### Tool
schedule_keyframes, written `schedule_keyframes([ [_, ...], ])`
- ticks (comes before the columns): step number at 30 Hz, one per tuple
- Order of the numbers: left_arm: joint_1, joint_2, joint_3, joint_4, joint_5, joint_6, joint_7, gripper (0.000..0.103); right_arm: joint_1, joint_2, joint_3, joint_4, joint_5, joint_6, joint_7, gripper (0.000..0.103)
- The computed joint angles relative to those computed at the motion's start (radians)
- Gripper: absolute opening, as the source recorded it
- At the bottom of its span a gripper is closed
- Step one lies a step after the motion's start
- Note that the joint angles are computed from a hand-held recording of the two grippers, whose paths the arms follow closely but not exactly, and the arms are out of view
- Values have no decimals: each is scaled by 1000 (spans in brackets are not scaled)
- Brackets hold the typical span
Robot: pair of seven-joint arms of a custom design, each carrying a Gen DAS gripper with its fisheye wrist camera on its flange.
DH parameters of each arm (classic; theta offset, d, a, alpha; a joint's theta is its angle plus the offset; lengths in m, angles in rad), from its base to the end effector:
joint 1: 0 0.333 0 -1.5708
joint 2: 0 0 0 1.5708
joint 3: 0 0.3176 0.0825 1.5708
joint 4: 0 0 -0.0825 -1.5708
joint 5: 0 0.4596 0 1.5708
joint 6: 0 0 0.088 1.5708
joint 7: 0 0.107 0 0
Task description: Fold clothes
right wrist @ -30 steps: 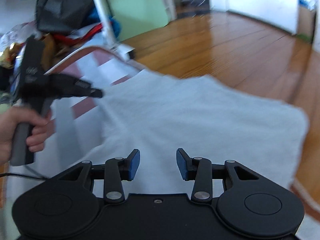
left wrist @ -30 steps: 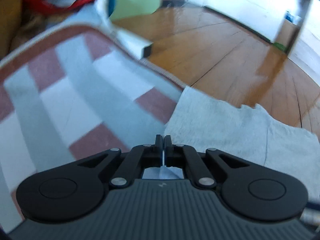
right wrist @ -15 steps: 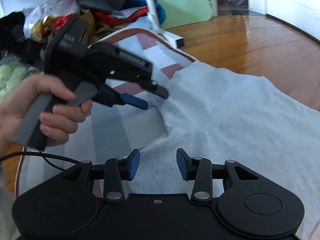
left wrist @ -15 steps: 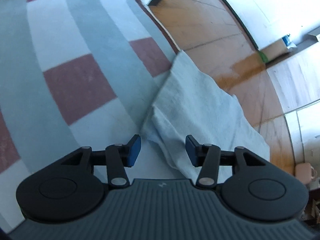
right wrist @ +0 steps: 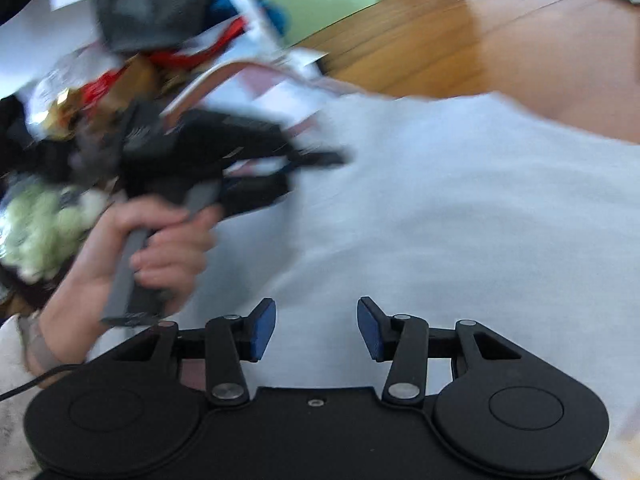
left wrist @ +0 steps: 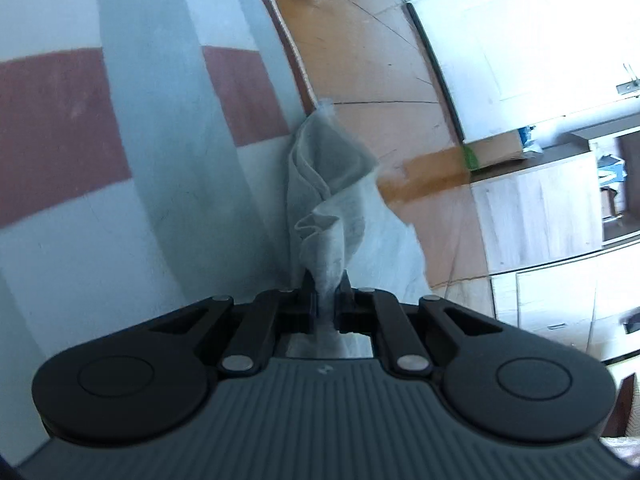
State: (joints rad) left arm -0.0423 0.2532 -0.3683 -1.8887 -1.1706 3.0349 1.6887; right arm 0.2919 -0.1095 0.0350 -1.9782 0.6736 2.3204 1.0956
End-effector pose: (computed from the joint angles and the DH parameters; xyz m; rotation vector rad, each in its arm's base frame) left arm 0.6775 -0.2025 0.4080 2.3910 -1.1909 1.4340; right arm 0.6003 0.2163 0.5476 -2.0463 1.2879 0.0654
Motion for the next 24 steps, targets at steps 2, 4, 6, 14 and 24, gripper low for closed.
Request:
schedule_keyframes([
  [2,-50,-9,19,-2,127,69,-14,7,-23,-12,-7,-16,-86,62,22,51],
  [4,-110,-17,51,12,340,75,-23,7,-48,-19,-16,-24,-160,97,78,51],
  [6,-174,-17,96,37,556,44,-33,7,-73,-20,-37,-20,-186,98,118,51],
  [14,-297,51,151,162,1095,-345,-201,38,-131,55,-75,36,16,75,152,52],
  [24,-218,-147,114,-62,979,-325,-254,65,-187,91,-79,62,243,-160,244,57],
])
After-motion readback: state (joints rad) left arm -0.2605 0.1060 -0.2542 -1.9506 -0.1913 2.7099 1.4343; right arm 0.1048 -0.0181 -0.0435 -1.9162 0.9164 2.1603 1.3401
